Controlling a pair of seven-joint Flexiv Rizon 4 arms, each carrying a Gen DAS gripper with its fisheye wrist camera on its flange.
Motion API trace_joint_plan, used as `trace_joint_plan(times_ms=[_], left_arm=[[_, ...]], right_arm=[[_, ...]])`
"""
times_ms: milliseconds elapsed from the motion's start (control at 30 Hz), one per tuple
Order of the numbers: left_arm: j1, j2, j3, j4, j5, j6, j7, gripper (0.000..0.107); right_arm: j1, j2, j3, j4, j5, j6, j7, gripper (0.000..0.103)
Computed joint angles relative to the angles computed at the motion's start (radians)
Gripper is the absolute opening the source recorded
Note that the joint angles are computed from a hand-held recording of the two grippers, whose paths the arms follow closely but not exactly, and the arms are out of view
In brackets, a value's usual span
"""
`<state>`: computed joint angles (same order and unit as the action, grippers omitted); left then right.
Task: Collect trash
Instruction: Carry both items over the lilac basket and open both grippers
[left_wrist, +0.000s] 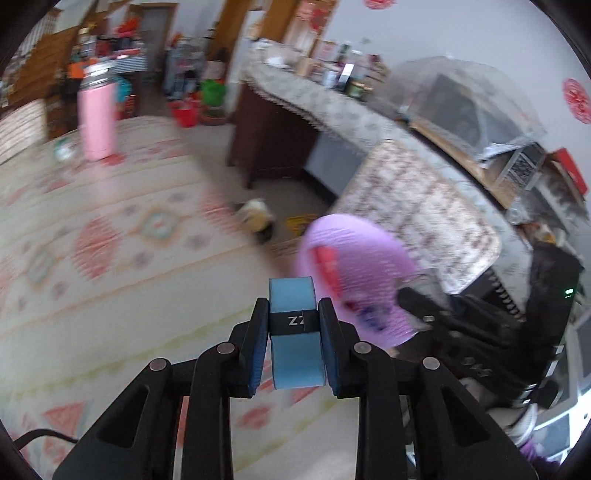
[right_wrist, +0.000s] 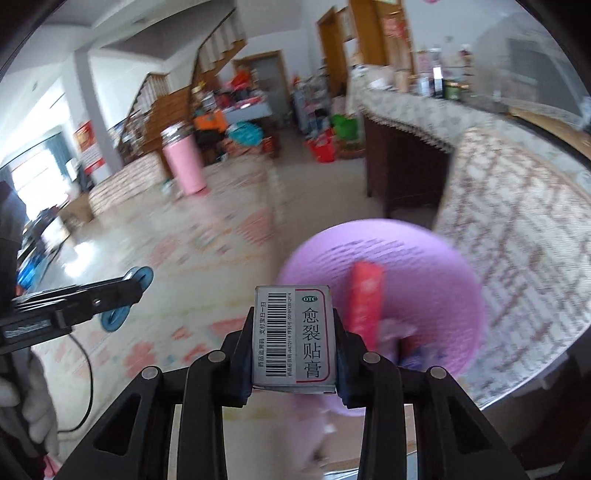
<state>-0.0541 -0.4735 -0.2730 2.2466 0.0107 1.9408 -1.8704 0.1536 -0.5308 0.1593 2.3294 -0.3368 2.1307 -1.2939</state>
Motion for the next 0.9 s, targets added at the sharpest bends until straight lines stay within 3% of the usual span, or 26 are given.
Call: trace_joint_plan(times_ms=[100,233,300,333,367,567,633,667,900], left_arm=[[-0.032,-0.052,-0.008,-0.111,-0.019,-0.058,0.041,0.026],[0.028,-0.14,-0.108,-0.229,-0.035,-0.137,0.089,0.026],[0.019,-0.165,-0.107,-0.26,-0.061,-0.158,0.105,0.039],[0.025,-0.178,-0.116,-0.269,-0.07,-0.157,0.112,0.053],[0.026,-0.186,-0.119,-0.273,-0.078,-0.147,0.113,0.06],[0.046,-0.15,-0.118,-0.209,-0.088,-0.093,0.093,0.063],[-0.01,-0.11,-0.046,-0.174,-0.104,-0.08,0.078,0.065],[-0.074,-0.084,0.024,-0.152,-0.126,-0.075,0.072,0.066],[-0.408,0.012,0.335,-0.01,-0.279,-0.014,0.087,0.07]], right_arm=[[-0.009,-0.023,-0.03,-0.044,0.023,-0.015,0.006,0.037],[-0.05,-0.061,-0.032,-0.108,0.006,-0.069,0.029,0.037],[-0.073,-0.082,-0.021,-0.141,-0.012,-0.114,0.044,0.037],[-0.076,-0.09,-0.018,-0.156,-0.014,-0.131,0.05,0.037],[-0.085,-0.096,-0.012,-0.171,-0.02,-0.154,0.058,0.039],[-0.1,-0.102,0.013,-0.158,0.005,-0.114,0.069,0.052],[-0.131,-0.107,0.044,-0.143,-0.011,-0.081,0.092,0.052],[-0.131,-0.104,0.047,-0.125,-0.005,-0.05,0.1,0.052],[-0.029,-0.044,-0.001,0.032,0.101,0.127,0.105,0.054]])
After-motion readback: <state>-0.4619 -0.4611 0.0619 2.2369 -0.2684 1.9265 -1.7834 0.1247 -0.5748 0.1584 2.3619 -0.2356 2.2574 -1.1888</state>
